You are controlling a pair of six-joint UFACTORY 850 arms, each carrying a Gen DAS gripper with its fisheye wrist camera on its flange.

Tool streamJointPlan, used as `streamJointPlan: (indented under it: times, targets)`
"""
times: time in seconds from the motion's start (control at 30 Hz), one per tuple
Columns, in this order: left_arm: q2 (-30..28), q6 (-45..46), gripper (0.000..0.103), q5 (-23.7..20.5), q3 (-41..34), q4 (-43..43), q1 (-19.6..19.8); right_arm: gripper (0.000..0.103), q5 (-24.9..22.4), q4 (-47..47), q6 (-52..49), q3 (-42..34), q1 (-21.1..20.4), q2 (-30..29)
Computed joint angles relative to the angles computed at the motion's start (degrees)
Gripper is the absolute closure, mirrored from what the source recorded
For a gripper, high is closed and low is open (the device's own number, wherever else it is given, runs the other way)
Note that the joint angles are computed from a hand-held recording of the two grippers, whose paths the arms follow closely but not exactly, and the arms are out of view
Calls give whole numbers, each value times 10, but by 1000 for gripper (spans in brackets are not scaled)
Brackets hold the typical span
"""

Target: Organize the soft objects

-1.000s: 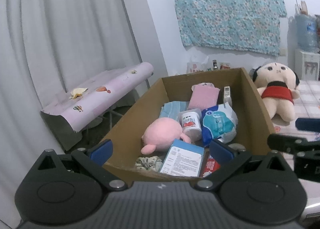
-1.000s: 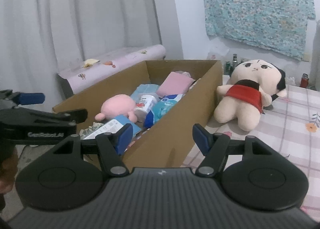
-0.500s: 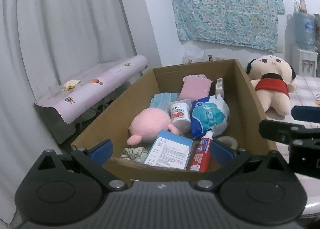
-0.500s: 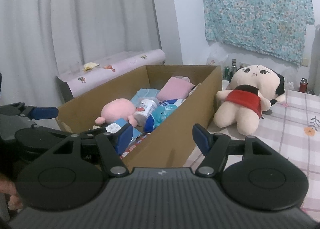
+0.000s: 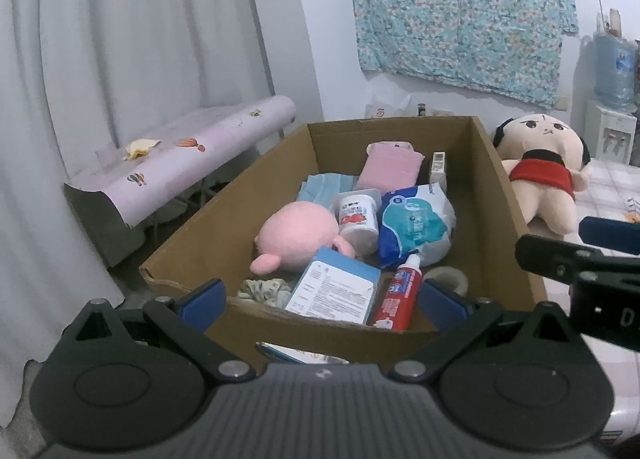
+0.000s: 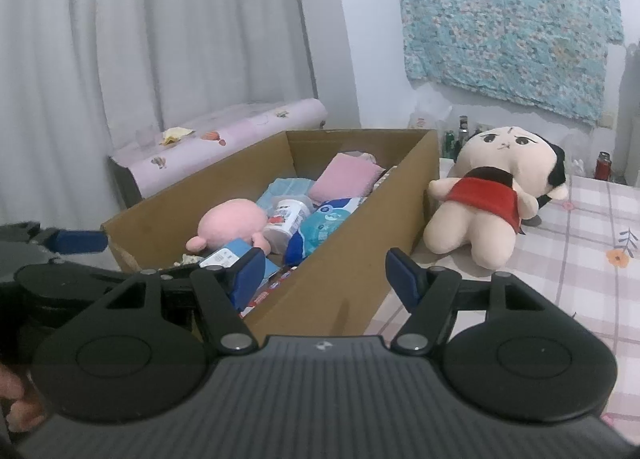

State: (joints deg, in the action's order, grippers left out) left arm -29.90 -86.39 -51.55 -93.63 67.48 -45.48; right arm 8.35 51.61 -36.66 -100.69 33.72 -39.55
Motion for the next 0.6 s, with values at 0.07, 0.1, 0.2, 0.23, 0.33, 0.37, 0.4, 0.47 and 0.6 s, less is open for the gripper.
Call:
streamJointPlan:
  times: [0.07, 0.1, 0.2, 0.23, 0.33, 0.37, 0.4, 0.47, 0.6]
  targets:
    - [-4, 6, 0, -5, -6, 0, -1, 36, -5, -6, 10, -1, -1, -1]
    - [-5, 7, 0, -9, -7, 2, -1, 36, -6, 12, -9, -4, -1, -2]
    - [-7, 13, 0, -9, -11, 0, -1, 36, 5, 50, -50, -3, 2, -2]
    - [-7, 15, 0, -8, -12, -1, 0, 36, 8, 48, -48, -1, 4, -1]
    - [-7, 10, 0, -9, -12, 6, 0, 34, 10, 8, -22, 3, 5, 1]
    - [-6, 10, 0, -8, -10, 5, 0, 34, 13, 24, -41, 2, 6, 1]
    - [-4, 9, 0, -7, -8, 5, 0, 34, 12, 35, -50, 2, 6, 1]
    - [-1, 4, 0, -6, -2, 8, 0, 34, 19, 31, -37, 5, 6, 2]
    - [2, 5, 0, -11, 4, 9, -1, 34, 19, 20, -20, 4, 4, 1]
